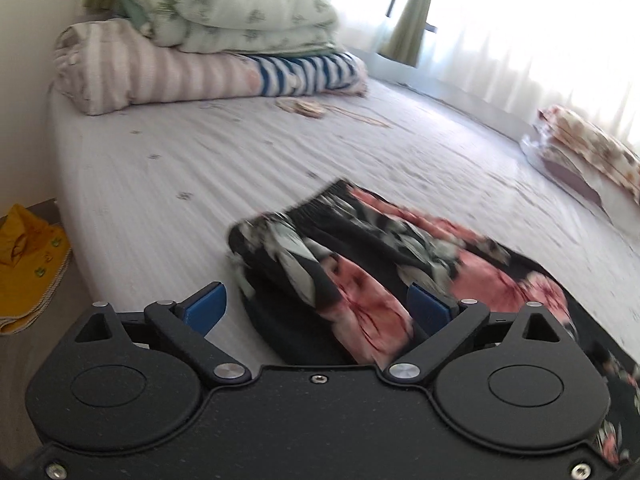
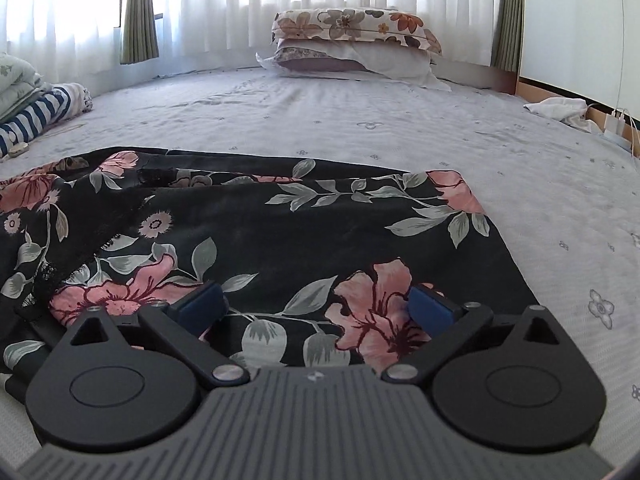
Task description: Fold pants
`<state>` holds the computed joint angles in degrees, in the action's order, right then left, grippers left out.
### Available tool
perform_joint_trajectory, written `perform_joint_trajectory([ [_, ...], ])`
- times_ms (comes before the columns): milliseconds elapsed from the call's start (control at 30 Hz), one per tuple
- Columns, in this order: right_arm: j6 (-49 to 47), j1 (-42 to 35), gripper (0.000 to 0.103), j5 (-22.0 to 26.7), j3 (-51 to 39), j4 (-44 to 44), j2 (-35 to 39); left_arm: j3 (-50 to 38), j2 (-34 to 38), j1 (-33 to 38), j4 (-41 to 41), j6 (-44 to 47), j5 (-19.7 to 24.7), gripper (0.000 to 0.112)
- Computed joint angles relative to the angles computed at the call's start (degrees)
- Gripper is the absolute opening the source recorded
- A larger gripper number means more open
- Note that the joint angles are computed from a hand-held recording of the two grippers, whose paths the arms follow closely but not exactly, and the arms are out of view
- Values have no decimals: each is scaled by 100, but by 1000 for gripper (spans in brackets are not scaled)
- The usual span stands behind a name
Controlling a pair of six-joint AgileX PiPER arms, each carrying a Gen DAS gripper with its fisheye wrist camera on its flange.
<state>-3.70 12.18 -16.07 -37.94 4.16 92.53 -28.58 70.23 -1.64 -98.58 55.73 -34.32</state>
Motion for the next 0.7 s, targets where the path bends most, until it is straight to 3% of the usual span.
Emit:
perform_joint_trajectory([
  [67,255,-29,103,-76,45,-249,-6,4,101,327,344,-338,88,99],
  [233,-160,64,103,-236,130,157,-10,5,396,1214,1240,-1302,766,99],
  [433,-186,66,103,-320,186,175,-27,148,655,1524,2264,-2465,821,98],
  [533,-177,57,103,-387,208,156,-21,147,718,1425,2355,-2464,782,68],
  [600,-210,71,103,-426,240,197,-30,161,705,1437,2550,-2623,873,35],
  [667,-210,73,103,-436,256,198,-39,205,615,1639,3034,-3165,1223,15],
  [700,-189,73,103,-439,259,181,-42,197,581,1658,2984,-3184,1272,13],
])
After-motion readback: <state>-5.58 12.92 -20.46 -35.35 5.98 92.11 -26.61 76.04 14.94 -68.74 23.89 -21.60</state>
